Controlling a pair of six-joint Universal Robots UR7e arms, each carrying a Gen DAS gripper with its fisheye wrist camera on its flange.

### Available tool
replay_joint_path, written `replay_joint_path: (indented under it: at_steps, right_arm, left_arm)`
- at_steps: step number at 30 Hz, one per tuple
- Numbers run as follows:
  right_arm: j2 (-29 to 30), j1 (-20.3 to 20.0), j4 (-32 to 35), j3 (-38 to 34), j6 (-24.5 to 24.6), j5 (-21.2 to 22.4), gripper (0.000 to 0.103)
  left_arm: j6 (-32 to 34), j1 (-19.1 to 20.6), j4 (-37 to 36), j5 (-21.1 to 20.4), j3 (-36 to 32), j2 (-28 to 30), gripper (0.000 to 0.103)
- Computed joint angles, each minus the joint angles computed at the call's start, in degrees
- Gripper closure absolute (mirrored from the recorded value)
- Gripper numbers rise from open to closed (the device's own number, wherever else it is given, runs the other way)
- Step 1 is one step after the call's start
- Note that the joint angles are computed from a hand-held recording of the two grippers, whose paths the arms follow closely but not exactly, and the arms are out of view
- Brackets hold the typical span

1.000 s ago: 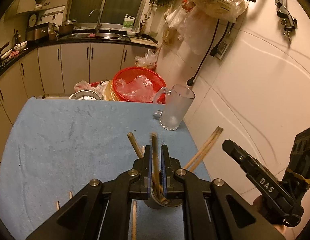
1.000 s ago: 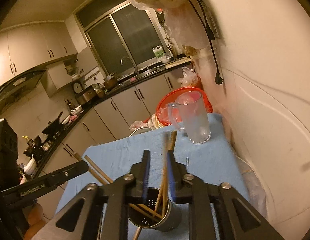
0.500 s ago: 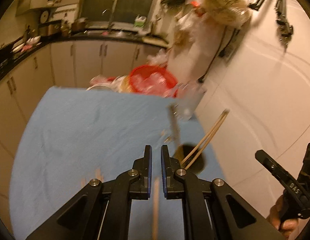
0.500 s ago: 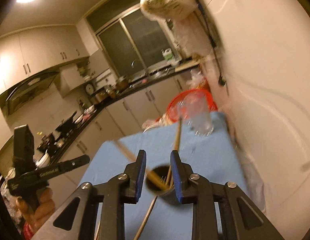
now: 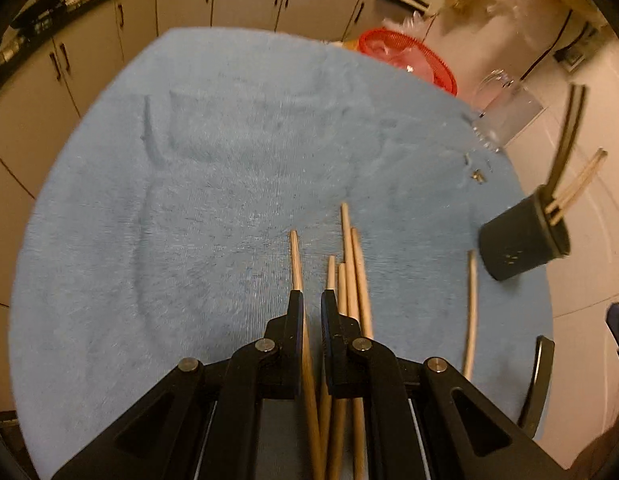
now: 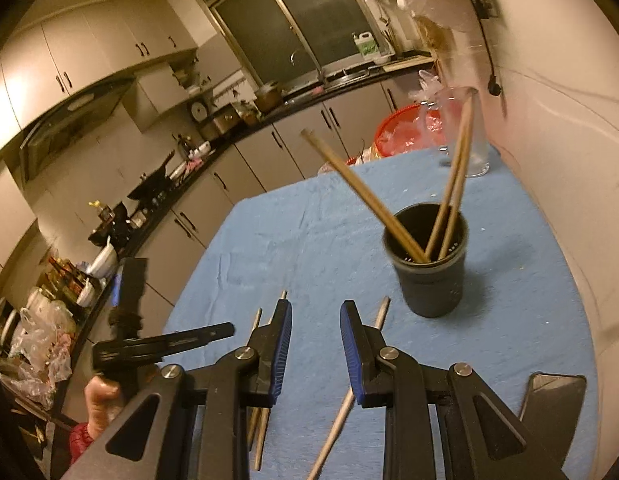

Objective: Organize utensils
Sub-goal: 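Move both open grippers back down to the remaining chopsticks on the towel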

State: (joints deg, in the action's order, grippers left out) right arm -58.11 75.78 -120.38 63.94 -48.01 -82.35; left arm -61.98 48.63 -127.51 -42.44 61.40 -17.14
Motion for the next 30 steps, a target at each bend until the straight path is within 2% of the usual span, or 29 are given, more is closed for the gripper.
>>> replay_joint_path:
  at_steps: [5,8,15,20,23,26,30]
  right_arm:
    - [0.1,1.3,-1.8,2.1,-0.6,-3.4,0.075]
    - [0.9,2.3,-2.6,3.0,-0.9,-5.9,0.075]
    - [7.5,5.6,0.0,-0.1,0.7,-14.5,0.075]
    - [15.5,7.7,4.0,-6.6,3.5,-21.1,0.075]
    - [18.6,8.6,2.7,-8.2,4.0,-24.6,0.076]
    - [19.8,9.2,-0.2,-7.8,3.7,-27.3,0.077]
    - [21.0,9.6,0.1,-8.3,4.0,-28.7,0.078]
  left_arm:
    - [1.3,1.8,-0.1,-1.7,-2.7,2.1,0.095]
    - [2.7,2.1,-2.0,-1.8,-1.7,2.0,0.096]
    - [-5.5,1.4,2.8,1.7,6.5,-3.5,0.094]
    - [-4.1,1.2,-3.4,0.9,12.9,-6.6,0.094]
    - [-3.3,1.0,-4.4,1.3,13.8,-6.8,0.094]
    - [-2.9,0.9,-5.5,1.3,15.0,-7.2,0.094]
    - [-2.9,0.8,-6.4,0.9,15.9,-7.8,0.094]
